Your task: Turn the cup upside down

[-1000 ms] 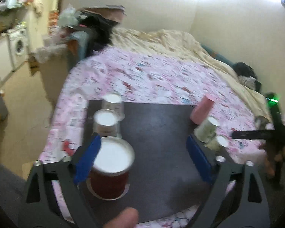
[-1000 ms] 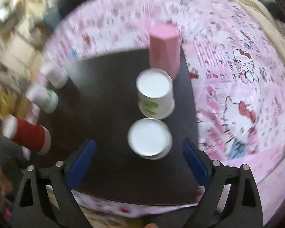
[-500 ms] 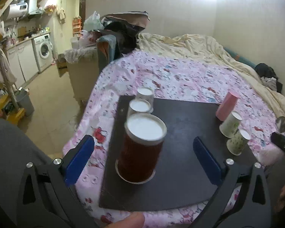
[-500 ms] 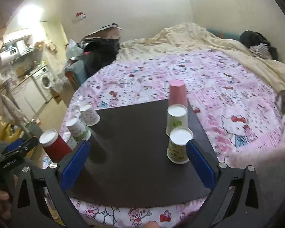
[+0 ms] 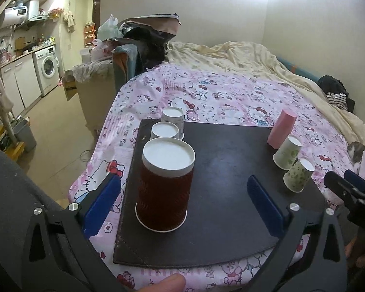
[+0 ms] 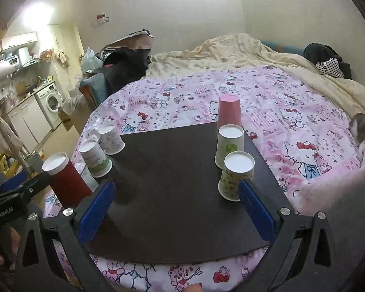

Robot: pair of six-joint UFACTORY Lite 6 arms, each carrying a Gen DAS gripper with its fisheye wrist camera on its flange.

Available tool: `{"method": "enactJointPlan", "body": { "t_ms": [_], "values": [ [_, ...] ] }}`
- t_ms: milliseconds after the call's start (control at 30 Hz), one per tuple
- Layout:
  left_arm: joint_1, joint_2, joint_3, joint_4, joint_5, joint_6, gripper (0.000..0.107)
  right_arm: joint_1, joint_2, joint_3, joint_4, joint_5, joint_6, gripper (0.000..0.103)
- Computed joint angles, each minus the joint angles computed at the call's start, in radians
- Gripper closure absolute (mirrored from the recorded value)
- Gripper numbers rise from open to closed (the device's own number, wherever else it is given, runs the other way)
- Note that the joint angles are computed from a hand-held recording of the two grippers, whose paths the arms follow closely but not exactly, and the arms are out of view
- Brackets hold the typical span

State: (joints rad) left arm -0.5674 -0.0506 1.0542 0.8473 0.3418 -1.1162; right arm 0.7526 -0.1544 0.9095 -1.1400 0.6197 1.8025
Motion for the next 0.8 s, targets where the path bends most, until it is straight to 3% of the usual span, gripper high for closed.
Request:
{"method": "enactJointPlan", "body": {
  "t_ms": [167, 800],
  "values": [
    [0.012, -0.006, -0.001, -0.083, -0.027, 0.089, 0.004, 0.033, 0.012, 0.001, -0.057, 0.040, 0.054, 0.000],
    [-0.017, -0.002, 0.000, -0.006, -0.007, 0.017, 0.004, 0.045, 0.030, 0.017, -0.050, 0.053, 0.043, 0.000]
  ]
}}
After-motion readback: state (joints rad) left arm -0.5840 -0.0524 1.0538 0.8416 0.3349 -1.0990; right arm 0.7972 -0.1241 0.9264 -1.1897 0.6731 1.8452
